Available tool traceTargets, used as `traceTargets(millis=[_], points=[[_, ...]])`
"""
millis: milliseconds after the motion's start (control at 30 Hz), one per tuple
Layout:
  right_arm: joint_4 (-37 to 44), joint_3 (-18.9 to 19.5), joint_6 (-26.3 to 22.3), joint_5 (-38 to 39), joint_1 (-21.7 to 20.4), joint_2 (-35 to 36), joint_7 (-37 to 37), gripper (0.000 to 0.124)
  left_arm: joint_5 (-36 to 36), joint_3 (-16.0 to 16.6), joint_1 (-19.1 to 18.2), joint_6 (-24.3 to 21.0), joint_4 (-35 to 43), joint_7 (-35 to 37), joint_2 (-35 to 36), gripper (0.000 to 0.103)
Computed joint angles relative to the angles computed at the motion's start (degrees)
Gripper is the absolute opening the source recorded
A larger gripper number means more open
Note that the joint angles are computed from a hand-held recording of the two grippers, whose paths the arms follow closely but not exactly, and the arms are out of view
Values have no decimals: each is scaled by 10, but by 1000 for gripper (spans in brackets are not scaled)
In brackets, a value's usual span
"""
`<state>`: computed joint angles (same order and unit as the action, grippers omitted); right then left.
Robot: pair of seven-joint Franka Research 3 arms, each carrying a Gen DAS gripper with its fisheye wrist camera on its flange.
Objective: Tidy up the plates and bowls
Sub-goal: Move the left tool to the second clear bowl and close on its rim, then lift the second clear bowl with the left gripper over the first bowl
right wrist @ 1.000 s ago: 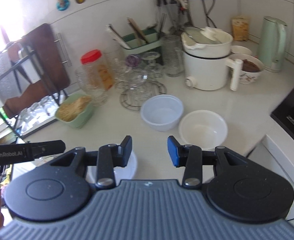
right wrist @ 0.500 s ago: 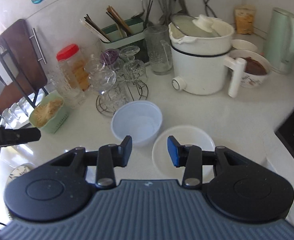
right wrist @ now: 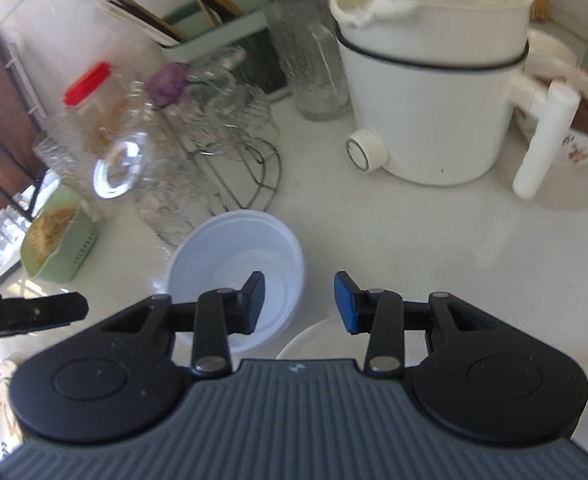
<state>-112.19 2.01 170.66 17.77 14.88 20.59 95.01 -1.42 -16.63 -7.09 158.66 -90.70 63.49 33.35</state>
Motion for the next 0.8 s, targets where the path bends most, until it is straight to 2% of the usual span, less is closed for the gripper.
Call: traceTargets(millis=[167, 233, 400, 467, 567, 633, 800], points=[[39, 34, -19, 35, -31, 31, -38, 38, -19, -15, 2, -22, 65, 7, 57, 51], [53, 41, -30, 44, -36, 41, -58, 28, -22, -17, 0, -31, 87, 11, 75, 46], [76, 21, -45, 32, -17, 59, -57, 16, -23, -16, -13, -60, 140, 20, 113, 38], [82, 20, -51, 30, -14, 64, -56, 15, -19, -10, -22, -77, 161, 18, 127, 27], [91, 19, -61, 28, -13, 72, -58, 11, -4, 8, -40, -89, 178, 2, 135, 16], [95, 18, -64, 26, -12, 74, -59, 10, 4, 16, -47, -89, 176, -10, 133, 14], [89, 26, -69, 34, -16, 64, -70, 10, -2, 9, -36, -76, 148, -25, 114, 14]])
